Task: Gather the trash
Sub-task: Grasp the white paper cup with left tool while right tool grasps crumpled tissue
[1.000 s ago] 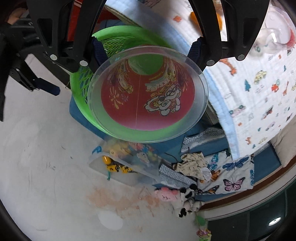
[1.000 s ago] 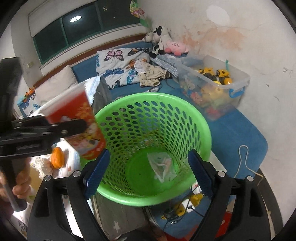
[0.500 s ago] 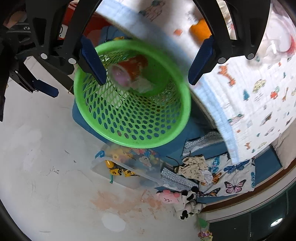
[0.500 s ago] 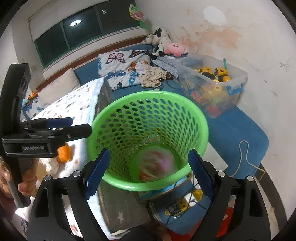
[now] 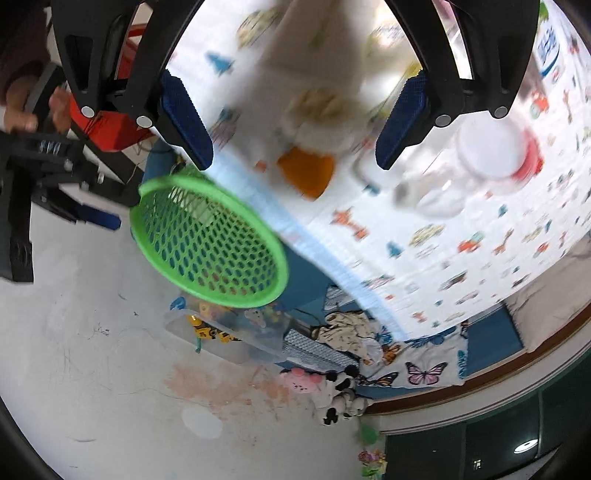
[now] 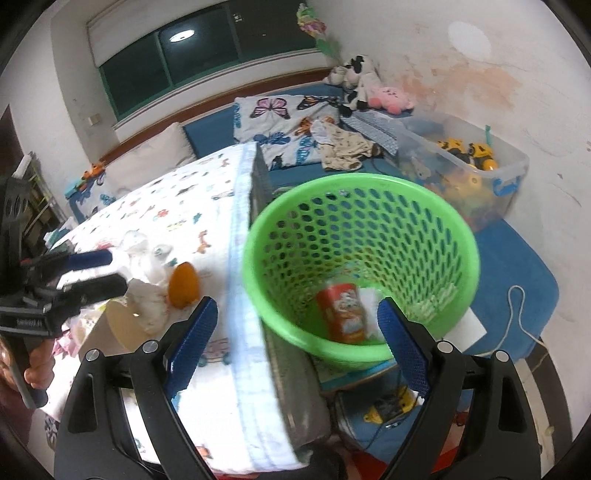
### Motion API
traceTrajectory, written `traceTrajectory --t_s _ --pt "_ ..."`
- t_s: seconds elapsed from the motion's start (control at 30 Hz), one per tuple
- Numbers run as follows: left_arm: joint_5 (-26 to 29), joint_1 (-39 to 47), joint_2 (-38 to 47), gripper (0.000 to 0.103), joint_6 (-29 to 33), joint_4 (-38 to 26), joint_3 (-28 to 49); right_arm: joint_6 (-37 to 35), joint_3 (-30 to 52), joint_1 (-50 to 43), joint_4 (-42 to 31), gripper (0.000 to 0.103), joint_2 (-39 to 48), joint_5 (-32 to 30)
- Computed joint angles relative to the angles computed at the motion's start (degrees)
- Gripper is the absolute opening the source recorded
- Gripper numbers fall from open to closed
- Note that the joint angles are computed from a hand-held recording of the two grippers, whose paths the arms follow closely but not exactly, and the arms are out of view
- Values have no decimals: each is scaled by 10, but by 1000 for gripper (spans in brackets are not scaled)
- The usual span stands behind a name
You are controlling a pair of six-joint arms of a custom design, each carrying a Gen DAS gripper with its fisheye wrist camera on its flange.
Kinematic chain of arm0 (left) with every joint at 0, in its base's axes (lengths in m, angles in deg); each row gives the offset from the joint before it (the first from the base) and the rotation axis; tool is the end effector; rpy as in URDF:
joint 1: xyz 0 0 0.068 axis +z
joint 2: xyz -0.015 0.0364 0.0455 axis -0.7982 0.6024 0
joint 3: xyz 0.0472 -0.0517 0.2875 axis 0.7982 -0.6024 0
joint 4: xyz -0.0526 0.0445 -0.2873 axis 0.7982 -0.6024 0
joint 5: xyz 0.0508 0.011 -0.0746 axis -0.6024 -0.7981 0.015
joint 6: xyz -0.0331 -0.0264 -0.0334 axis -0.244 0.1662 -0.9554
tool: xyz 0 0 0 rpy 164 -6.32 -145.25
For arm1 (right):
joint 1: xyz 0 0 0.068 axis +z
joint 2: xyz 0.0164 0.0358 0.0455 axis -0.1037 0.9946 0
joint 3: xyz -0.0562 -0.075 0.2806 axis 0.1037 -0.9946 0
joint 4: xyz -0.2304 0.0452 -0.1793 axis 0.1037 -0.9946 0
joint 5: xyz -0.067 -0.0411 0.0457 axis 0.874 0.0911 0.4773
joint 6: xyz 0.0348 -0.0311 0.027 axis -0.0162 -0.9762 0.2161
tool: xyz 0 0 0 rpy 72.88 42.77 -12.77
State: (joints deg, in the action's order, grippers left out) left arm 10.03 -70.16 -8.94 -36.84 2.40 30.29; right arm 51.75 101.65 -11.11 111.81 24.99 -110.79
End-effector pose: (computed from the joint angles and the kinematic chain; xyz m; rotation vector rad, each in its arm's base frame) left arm 0.2102 -0.0605 0.0926 -0.0702 2.4242 -0.1276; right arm 0.2664 -0.0035 0.0525 -0.5765 2.2722 0.5354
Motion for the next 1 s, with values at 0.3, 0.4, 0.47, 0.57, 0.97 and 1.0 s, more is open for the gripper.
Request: traceTrajectory --t_s 0.3,0.4,0.47,0.57,0.97,1.0 --pt "13 -2 -36 87 27 44 -98 7 -30 32 19 88 -18 12" --pt "-3 -23 -10 87 35 70 -105 14 -33 38 20 88 -17 14" --pt "-18 -36 8 87 40 83 -104 16 -38 42 25 88 -17 16" --pt "-42 -54 38 87 48 100 -98 12 -42 45 28 88 -17 18" --pt "-88 -95 68 66 45 120 -94 11 -40 52 28 88 -5 16" --pt "-87 -96 49 66 42 111 -99 10 -39 53 26 88 -5 15"
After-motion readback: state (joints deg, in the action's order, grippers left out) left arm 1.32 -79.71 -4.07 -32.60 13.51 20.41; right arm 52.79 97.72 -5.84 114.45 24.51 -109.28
